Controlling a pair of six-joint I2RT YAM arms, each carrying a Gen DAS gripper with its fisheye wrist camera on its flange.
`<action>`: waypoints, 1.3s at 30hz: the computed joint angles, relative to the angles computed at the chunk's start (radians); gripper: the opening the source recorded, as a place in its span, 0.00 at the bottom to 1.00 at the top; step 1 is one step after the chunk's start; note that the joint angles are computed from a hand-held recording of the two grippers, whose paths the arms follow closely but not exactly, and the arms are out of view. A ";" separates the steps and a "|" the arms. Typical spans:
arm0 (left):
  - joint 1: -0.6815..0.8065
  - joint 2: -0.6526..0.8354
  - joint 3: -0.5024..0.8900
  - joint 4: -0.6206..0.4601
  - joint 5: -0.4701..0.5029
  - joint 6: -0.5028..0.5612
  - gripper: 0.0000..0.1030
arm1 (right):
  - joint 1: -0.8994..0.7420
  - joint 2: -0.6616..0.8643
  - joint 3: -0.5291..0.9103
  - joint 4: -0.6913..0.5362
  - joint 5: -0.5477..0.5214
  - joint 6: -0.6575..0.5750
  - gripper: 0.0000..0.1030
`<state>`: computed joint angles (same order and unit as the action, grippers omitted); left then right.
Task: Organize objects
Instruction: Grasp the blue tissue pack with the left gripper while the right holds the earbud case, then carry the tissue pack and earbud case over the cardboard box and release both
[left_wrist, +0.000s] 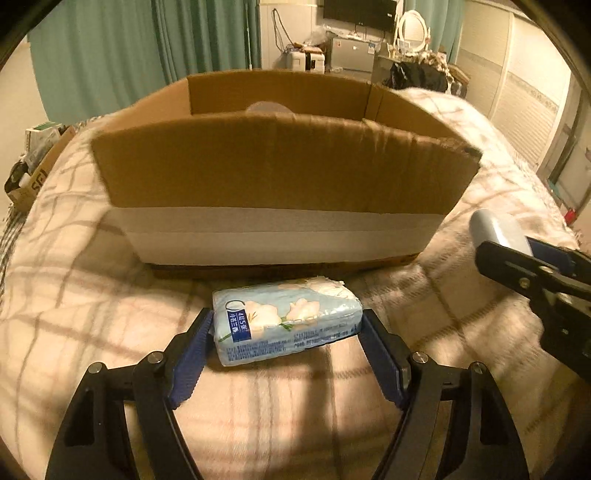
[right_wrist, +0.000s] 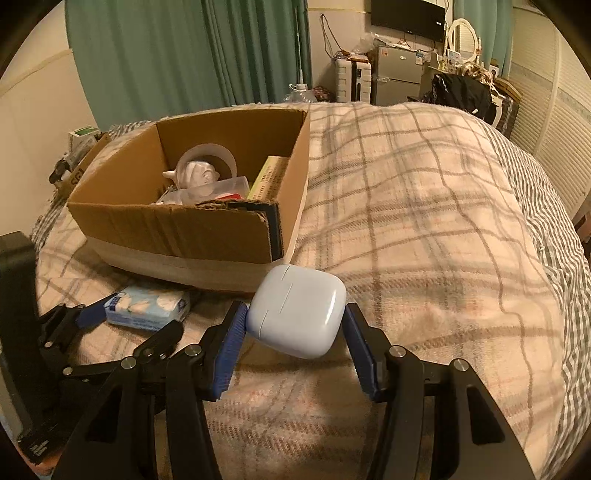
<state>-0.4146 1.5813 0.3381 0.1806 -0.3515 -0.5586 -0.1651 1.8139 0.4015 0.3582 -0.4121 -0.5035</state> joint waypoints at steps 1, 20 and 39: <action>-0.006 -0.025 -0.004 -0.019 0.000 -0.010 0.77 | -0.001 -0.009 -0.006 0.000 -0.003 -0.003 0.52; 0.015 -0.745 0.006 -0.519 -0.058 0.044 0.77 | -0.075 -0.545 -0.045 -0.394 -0.174 -0.115 0.52; 0.284 -0.308 0.335 -0.194 0.032 0.400 0.77 | 0.201 -0.296 0.462 -0.476 -0.033 0.139 0.52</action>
